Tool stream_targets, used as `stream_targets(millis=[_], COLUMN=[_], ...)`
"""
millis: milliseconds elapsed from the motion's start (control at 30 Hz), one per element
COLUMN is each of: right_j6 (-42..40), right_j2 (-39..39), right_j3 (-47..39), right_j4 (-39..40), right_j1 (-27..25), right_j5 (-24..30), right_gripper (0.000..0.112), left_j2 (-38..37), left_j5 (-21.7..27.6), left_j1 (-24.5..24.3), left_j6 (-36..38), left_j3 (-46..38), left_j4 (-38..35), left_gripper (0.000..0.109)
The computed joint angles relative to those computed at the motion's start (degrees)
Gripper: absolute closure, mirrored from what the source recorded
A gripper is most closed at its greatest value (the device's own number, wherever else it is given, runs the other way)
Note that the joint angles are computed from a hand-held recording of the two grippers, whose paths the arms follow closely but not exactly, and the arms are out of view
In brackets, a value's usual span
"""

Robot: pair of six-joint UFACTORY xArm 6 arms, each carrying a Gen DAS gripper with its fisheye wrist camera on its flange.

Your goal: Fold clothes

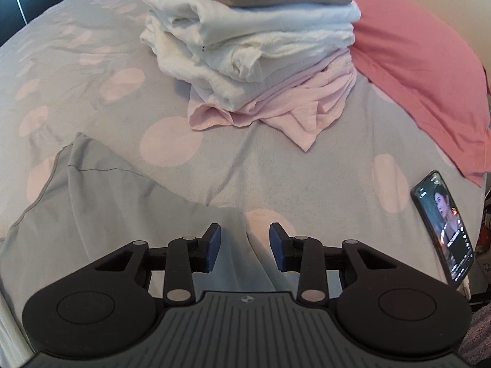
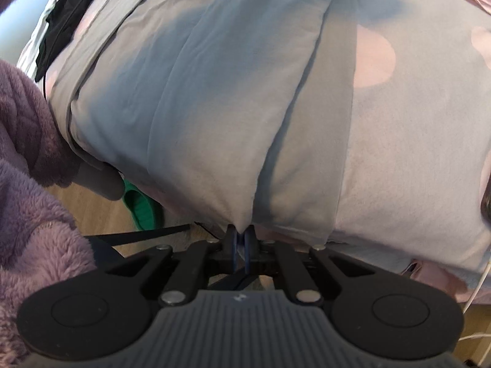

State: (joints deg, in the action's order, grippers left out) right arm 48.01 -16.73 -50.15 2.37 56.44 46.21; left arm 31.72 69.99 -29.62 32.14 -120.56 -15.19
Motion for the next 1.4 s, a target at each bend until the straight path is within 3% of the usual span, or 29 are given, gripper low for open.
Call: stream_targets(millis=[67,233,333,500,733,933,1167,1267,1333,1400], right_j6=[-0.67,-2.35,-2.39,-0.77,-1.28,-1.58,-3.16,-2.10,-1.06,0.67], right_j2=[0.30,0.42,-0.44,-2.66,-5.08,-6.19,-5.12,-5.78,-6.83,-7.16], right_j3=[-0.21,-0.67,-0.68,-1.45,-3.70,-0.69,0.13,1.24,1.75,1.33], right_j4=[0.60,2.01,2.67,2.23,1.33,2.82,5.90,6.21,6.14,4.64], right_j1=[-0.10,-0.17,-0.01,0.41,-0.14,-2.29,-2.96,-3.38,-3.72,-3.43], right_j5=[0.03,0.67,1.09,2.43,9.37,9.91,10.22,9.50,9.92,11.48], right_gripper=[0.107,0.107,0.107,0.108,0.108,0.108,0.108,0.108,0.105,0.102], left_j2=[2.90,8.77,9.70,9.61,10.56,8.57,8.49,6.47,2.20,-2.20], left_j5=[2.34,6.31,7.11,7.63,7.55,4.49,4.42,3.05,-0.04,-1.90], left_j1=[-0.29,-0.25,0.37,1.30,2.30,1.69,2.11,2.37,2.50,3.10], left_j6=[-0.84,-3.27,-3.83,-4.96,-7.80,-7.49,-6.80,-6.11,-3.30,-0.45], left_j3=[-4.32,-12.78,-14.60,-16.24,-19.25,-14.25,-12.99,-10.02,-3.80,2.17], left_j4=[1.15,2.12,0.89,-0.95,-3.44,-3.66,-7.17,-9.08,-9.73,-11.07], left_gripper=[0.081,0.103,0.107,0.108,0.108,0.108,0.108,0.095,0.078,0.073])
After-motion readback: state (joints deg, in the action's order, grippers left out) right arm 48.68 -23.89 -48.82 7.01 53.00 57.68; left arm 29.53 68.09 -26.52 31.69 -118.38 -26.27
